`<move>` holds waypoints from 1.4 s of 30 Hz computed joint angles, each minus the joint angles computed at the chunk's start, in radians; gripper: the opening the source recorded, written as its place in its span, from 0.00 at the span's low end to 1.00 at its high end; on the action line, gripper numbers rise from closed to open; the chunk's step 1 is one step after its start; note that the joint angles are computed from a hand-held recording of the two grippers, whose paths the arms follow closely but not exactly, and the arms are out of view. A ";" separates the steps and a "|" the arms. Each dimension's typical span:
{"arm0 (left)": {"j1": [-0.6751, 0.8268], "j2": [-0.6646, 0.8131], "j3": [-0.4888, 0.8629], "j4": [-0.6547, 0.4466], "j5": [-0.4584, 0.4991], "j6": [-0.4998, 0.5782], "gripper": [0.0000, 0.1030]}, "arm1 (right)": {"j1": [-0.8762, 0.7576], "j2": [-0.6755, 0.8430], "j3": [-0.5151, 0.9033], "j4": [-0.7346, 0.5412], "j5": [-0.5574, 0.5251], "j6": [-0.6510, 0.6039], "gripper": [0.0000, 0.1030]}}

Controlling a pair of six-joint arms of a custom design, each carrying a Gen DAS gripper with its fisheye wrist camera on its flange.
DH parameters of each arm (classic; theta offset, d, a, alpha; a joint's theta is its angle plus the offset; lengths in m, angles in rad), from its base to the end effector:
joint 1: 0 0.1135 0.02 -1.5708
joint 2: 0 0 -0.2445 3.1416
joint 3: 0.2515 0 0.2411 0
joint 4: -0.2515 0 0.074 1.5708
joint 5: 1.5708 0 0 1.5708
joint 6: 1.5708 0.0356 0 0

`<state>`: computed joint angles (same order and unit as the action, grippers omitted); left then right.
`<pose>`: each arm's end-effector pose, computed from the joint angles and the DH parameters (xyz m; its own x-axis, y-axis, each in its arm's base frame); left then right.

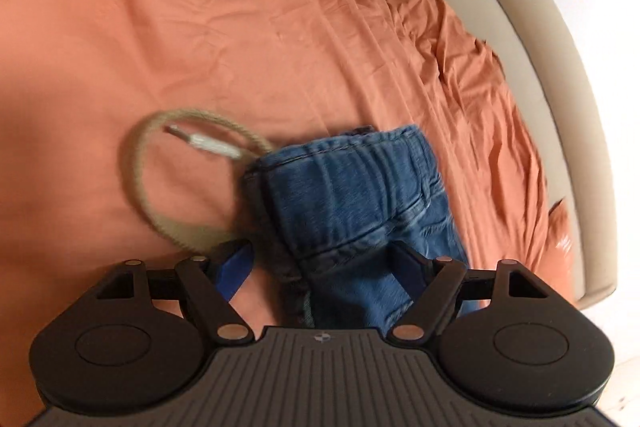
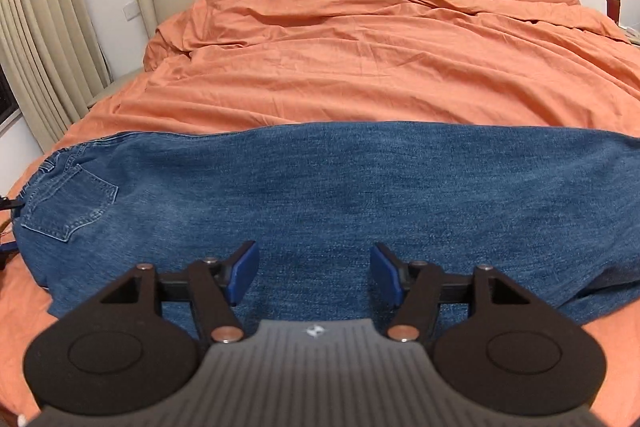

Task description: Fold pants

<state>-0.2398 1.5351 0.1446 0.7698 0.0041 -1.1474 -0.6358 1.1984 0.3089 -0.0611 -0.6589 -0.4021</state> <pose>0.1955 -0.0480 0.0751 -0.4516 -0.8281 -0.3320 -0.4162 0.5247 -0.7426 0.1611 -0.0918 0.1145 -0.6742 0.1130 -0.7298 -0.0876 0.9690 0.2310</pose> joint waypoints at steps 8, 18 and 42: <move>-0.156 -0.343 0.262 -0.679 -0.306 0.280 0.15 | 0.020 0.145 0.007 0.097 0.049 -0.008 0.57; -0.195 0.047 0.418 -0.714 -0.420 0.390 0.25 | 0.026 0.210 0.011 0.130 0.088 -0.089 0.58; -0.687 0.209 0.866 -1.080 -0.451 0.450 0.47 | -0.761 0.804 1.092 -0.749 -0.150 -0.100 0.55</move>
<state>-0.9269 1.7443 1.0110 -0.3099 -0.4470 -0.6973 -1.3965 2.0027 1.4010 -0.8100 -0.8087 -0.5025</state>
